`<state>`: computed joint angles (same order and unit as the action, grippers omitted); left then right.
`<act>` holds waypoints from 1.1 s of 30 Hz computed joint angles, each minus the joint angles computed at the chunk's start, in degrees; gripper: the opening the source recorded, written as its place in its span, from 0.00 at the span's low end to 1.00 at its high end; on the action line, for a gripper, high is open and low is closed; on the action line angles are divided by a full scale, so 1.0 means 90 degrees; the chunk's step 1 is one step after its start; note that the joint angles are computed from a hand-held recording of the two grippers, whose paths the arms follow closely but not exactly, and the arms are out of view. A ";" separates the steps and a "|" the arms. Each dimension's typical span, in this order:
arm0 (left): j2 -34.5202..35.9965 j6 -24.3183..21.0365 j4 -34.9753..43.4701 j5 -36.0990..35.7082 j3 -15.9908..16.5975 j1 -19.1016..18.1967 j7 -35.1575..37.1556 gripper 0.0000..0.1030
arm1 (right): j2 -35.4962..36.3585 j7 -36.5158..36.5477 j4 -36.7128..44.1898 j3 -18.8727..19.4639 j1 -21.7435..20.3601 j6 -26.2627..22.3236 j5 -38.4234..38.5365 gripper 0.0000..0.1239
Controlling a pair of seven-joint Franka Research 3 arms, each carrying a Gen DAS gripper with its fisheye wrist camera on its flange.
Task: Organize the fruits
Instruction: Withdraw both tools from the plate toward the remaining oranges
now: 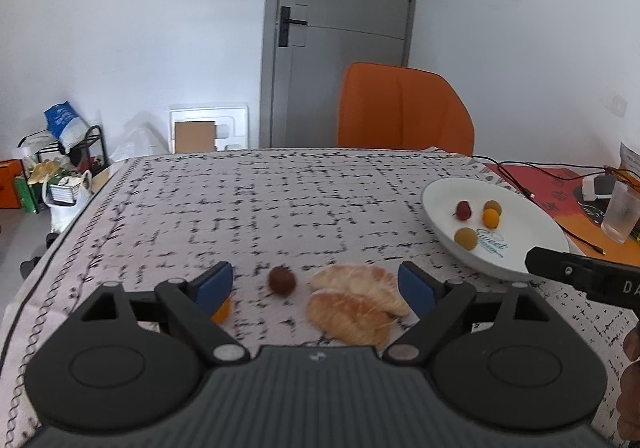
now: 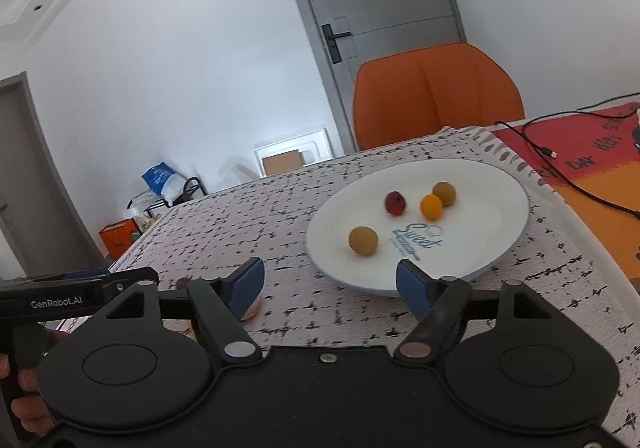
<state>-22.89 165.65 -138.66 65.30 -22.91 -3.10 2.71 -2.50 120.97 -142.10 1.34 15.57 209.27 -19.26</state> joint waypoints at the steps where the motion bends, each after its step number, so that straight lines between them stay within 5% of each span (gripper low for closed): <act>1: -0.0094 -0.0015 -0.0088 -0.0049 0.0034 -0.0024 0.0002 0.86 | -0.0031 -0.0024 -0.0020 0.0019 0.0014 -0.0014 0.0000 0.64; 13: -0.0895 0.0196 -0.0914 -0.0836 0.0008 0.0100 0.0304 0.86 | -0.0269 -0.0592 -0.0221 0.0106 0.0333 0.0020 0.0391 0.83; 25: -0.1276 0.0890 -0.1425 -0.1485 -0.0462 0.0739 0.0480 0.85 | -0.0290 -0.0861 -0.0220 0.0082 0.0590 -0.0099 0.0527 0.83; 33: -0.1254 0.1384 -0.1596 -0.2013 -0.0789 0.1151 0.0782 0.76 | -0.0160 -0.0712 -0.0076 0.0100 0.0641 -0.0230 0.0242 0.83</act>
